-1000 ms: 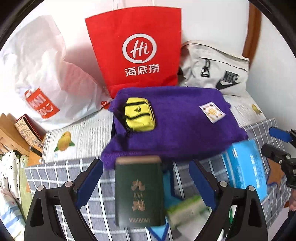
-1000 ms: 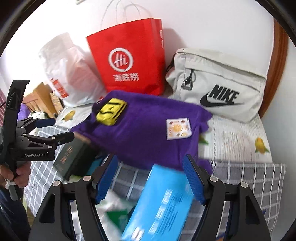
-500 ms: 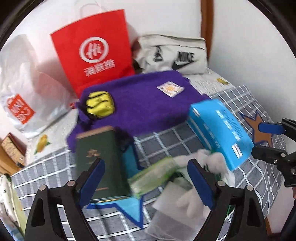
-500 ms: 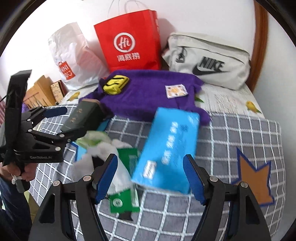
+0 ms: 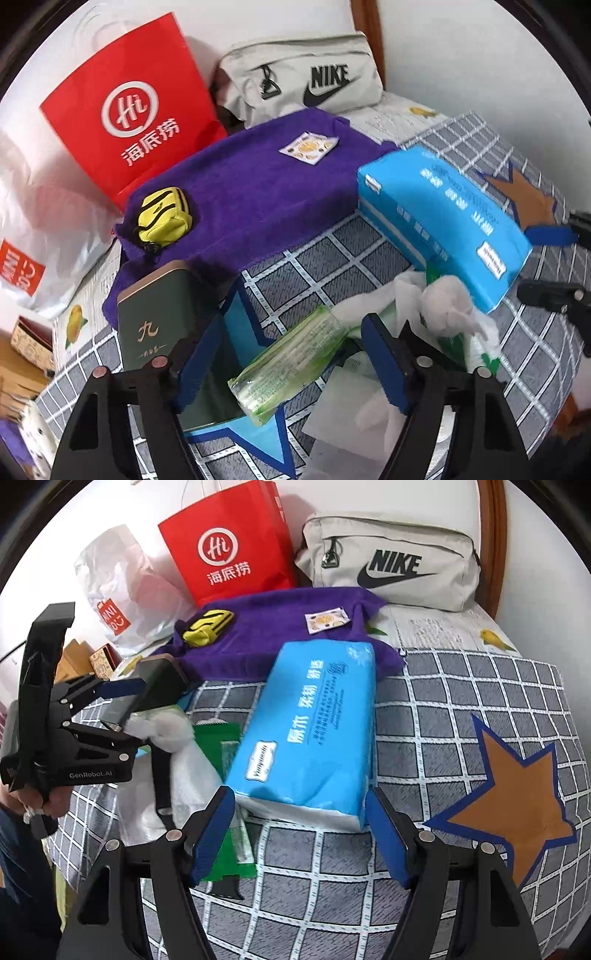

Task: Organize soft objects
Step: 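Grasp the green-wrapped packet with the left tool while the right tool reaches the white tissue, then grasp the white tissue with the right tool while the left tool lifts the green packet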

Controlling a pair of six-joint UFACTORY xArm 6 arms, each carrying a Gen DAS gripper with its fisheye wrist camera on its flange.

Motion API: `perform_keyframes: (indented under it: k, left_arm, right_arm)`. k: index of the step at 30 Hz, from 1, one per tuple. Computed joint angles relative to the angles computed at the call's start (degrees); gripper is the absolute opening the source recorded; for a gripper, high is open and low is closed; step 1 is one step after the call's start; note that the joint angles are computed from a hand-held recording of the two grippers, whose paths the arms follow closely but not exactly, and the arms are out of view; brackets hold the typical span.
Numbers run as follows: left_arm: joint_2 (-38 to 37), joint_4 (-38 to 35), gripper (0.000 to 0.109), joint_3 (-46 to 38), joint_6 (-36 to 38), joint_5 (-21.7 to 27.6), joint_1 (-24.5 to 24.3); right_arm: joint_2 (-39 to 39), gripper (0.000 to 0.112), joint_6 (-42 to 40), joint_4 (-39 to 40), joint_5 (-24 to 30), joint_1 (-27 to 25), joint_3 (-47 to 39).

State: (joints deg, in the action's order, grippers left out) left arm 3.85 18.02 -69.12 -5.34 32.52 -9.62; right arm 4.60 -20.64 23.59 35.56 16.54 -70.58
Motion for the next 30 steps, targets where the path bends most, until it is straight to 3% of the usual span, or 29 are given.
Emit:
perform_keyframes:
  k: [4,6,7,8,13,21,30]
  left_arm:
    - [0.69,0.12,0.075,-0.4,1.92,1.01,-0.12]
    - [1.36,-1.63,0.063,-0.83,3.12,1.38,-0.08]
    - [1.72,-3.66,0.048,-1.08,4.81,1.94,-0.11]
    - [2.11,-4.75,0.042,-1.39,6.01,2.59,-0.18]
    - [1.65,-2.72,0.027,-1.25,3.75,2.75,-0.5]
    - [-4.84,-8.5,0.026,0.18,2.86,2.0,1.7]
    - [-15.24,-5.16,0.026,9.71,-5.01,2.04,3.06]
  right_arm:
    - [-0.17,0.073,-0.97,0.91,-0.06,-0.65,0.51]
    - [-0.26,0.073,-1.16,1.37,-0.07,-1.02,0.72]
    - [-0.18,0.073,-0.88,1.49,-0.13,-1.24,0.76]
    - [-0.15,0.073,-0.83,1.73,-0.07,-1.38,0.78]
    - [-0.25,0.073,-0.65,2.14,0.02,-1.86,1.09]
    - [-1.47,0.073,-1.9,4.96,-0.09,-1.99,1.45]
    - [-4.38,0.073,-7.84,10.49,-0.49,0.41,3.26]
